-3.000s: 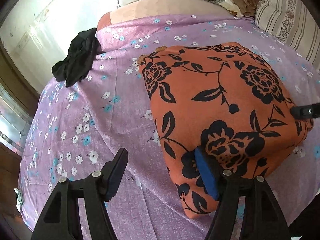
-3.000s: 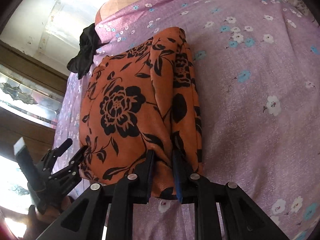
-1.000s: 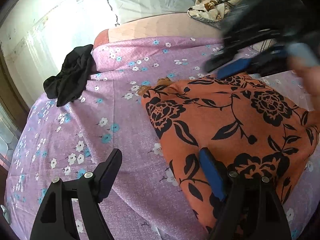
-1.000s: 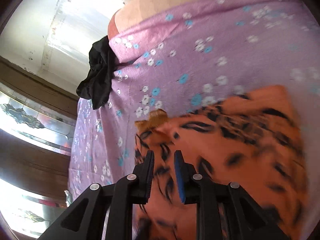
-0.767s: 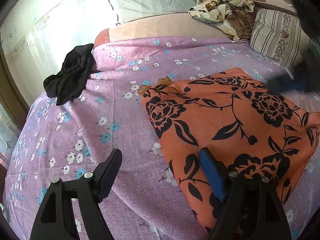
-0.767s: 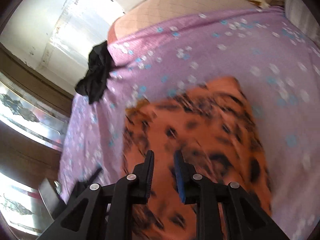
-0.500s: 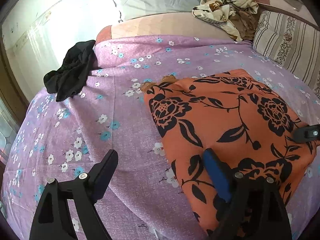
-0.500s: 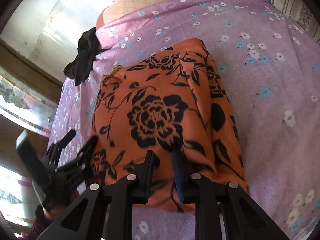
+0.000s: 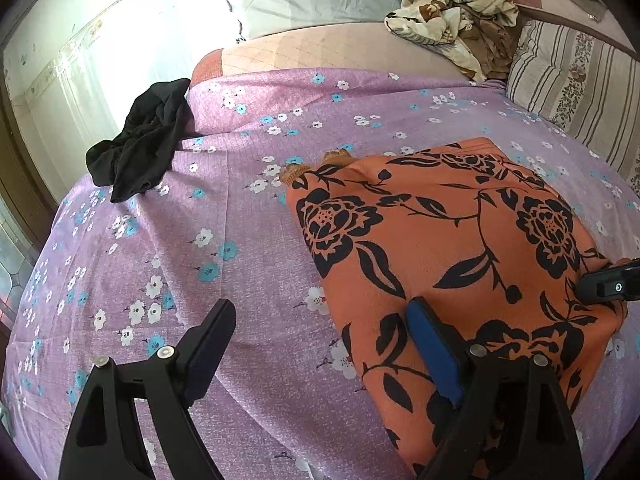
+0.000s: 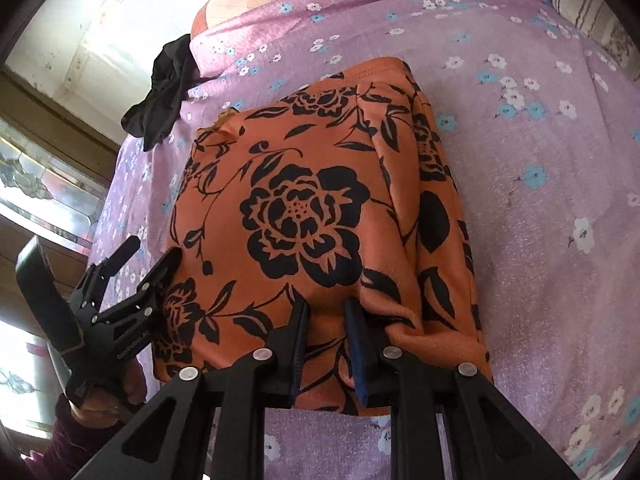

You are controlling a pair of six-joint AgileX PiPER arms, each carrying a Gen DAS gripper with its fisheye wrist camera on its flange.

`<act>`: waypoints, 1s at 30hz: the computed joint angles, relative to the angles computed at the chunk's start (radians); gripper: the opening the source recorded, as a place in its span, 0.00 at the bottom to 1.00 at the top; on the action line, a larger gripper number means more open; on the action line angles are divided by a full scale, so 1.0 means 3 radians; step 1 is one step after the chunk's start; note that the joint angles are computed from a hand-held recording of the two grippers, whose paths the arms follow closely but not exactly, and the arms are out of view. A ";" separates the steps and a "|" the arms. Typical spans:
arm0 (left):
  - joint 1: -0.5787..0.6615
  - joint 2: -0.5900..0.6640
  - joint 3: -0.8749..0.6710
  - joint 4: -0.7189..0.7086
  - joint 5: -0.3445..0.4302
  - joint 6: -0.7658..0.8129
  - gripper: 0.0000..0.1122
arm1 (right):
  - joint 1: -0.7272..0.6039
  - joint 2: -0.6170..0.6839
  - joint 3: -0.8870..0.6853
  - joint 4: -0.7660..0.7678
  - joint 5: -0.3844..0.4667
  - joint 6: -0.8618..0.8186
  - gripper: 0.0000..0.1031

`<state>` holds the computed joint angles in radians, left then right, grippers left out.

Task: Fold small clothes
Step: 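Smooth the folded blouse edge with the right gripper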

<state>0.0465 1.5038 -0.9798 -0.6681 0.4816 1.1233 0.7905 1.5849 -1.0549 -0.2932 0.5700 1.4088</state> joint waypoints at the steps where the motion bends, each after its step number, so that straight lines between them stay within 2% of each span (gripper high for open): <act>1: 0.0004 0.0002 -0.0012 0.0023 0.0019 -0.0027 0.78 | -0.0006 -0.0026 0.0035 0.0012 -0.0034 0.0003 0.23; 3: 0.0016 0.0010 -0.0068 0.0108 0.0100 -0.0122 0.78 | -0.0018 -0.0064 0.0072 0.0046 -0.0078 -0.0002 0.23; 6: 0.0102 -0.0012 -0.0207 0.0187 0.0394 -0.0227 0.78 | 0.0033 -0.0252 0.0113 0.0113 -0.0001 0.0115 0.22; 9: 0.0290 -0.0081 -0.0296 0.0054 0.0900 -0.0074 0.78 | 0.0287 -0.0508 0.0149 -0.0420 0.0168 0.0649 0.23; 11: 0.0363 -0.0145 -0.0266 0.0010 0.1149 0.0060 0.78 | 0.0334 -0.0520 0.0158 -0.0416 0.0235 0.0707 0.23; 12: 0.0317 -0.0179 -0.0205 0.0083 0.1127 0.0065 0.78 | 0.0289 -0.0371 0.0118 -0.0214 0.0325 0.0552 0.23; 13: 0.0185 -0.0216 -0.0094 0.0290 0.0971 0.0004 0.78 | 0.0213 -0.0279 0.0130 0.0003 0.0282 0.0352 0.22; 14: 0.0111 -0.0241 -0.0001 0.0366 0.0822 -0.0001 0.78 | 0.0157 -0.0227 0.0220 0.0134 0.0106 0.0285 0.22; 15: 0.0095 -0.0268 0.0060 0.0321 0.0734 0.0068 0.78 | 0.0144 -0.0257 0.0248 0.0132 0.0063 0.0318 0.22; 18: 0.0157 -0.0241 -0.0056 0.0309 0.0902 0.0064 0.78 | 0.0179 -0.0329 0.0059 0.0056 0.0350 0.0329 0.22; 21: 0.0239 -0.0187 -0.0157 0.0236 0.1073 0.0015 0.78 | 0.0117 -0.0339 -0.0073 -0.0050 0.0371 0.0330 0.24; 22: 0.0257 -0.0187 -0.0170 0.0195 0.1092 0.0034 0.78 | 0.0071 -0.0273 -0.0211 -0.0079 0.0458 0.0277 0.24; 24: 0.0271 -0.0233 -0.0150 0.0108 0.1042 0.0108 0.78 | -0.0049 -0.0125 -0.0437 -0.0098 0.0577 0.0142 0.24; 28: 0.0279 -0.0231 -0.0180 -0.0034 0.0924 0.0147 0.78 | -0.0330 0.0176 -0.0689 -0.0044 0.0567 0.0034 0.24; 30: 0.0111 -0.0095 -0.0224 0.0332 0.0782 -0.0158 0.78 | -0.0521 0.0484 -0.0898 0.0199 0.0671 -0.0312 0.22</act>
